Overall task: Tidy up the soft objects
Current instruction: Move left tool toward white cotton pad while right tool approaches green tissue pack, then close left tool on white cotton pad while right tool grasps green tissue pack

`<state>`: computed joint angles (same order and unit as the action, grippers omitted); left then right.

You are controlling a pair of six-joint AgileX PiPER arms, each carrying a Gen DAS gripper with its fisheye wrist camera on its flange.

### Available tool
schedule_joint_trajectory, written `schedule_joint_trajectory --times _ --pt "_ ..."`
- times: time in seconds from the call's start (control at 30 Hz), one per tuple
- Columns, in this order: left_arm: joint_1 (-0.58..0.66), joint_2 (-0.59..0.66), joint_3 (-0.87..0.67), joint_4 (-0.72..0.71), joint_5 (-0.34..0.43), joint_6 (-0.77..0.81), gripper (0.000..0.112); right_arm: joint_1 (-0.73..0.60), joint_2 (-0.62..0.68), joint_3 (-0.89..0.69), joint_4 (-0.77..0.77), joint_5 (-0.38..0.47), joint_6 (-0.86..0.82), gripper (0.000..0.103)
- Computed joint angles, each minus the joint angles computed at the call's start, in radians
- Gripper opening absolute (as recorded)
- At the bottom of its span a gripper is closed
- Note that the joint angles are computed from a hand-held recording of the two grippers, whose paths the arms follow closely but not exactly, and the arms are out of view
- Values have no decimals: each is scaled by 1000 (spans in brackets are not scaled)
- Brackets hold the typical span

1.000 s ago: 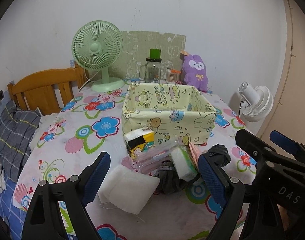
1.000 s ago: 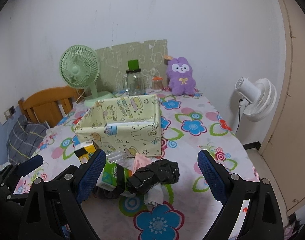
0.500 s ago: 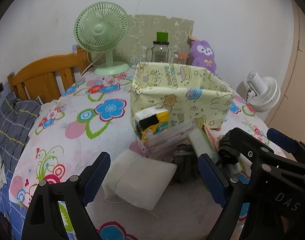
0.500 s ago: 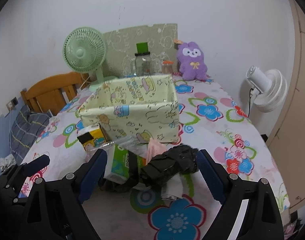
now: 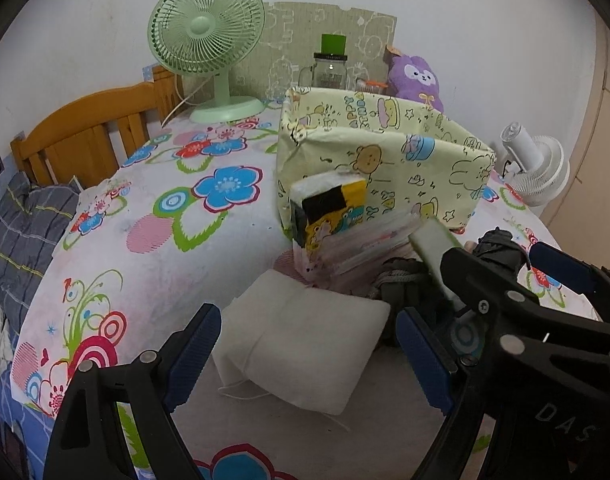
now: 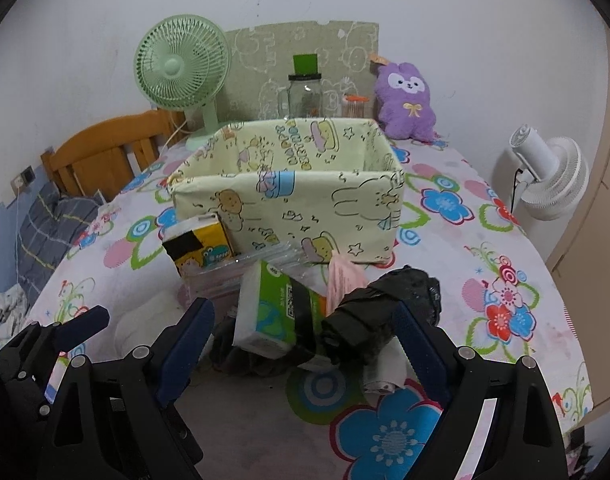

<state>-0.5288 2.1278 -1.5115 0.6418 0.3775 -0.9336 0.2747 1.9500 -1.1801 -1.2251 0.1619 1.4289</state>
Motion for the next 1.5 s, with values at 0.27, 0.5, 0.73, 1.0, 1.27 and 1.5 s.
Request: schedule_joint_trajectory --times 0.27,0.5,0.73,1.0,1.27,1.5 --pt "17 43 -47 -126 29 153 90 16 62 -71 280 26 -291 87" --pt "20 71 -79 -186 37 270 64 21 119 -145 461 69 -471 77" --pt "26 77 -86 -244 17 347 42 27 142 -178 556 82 -567 48" --pt "27 72 -92 -300 14 388 22 31 123 -160 486 81 -498 26" --pt "18 43 -80 -221 23 294 15 19 91 -136 481 66 -487 24" --pt "7 18 -90 -153 48 221 14 0 48 -106 501 37 -502 23"
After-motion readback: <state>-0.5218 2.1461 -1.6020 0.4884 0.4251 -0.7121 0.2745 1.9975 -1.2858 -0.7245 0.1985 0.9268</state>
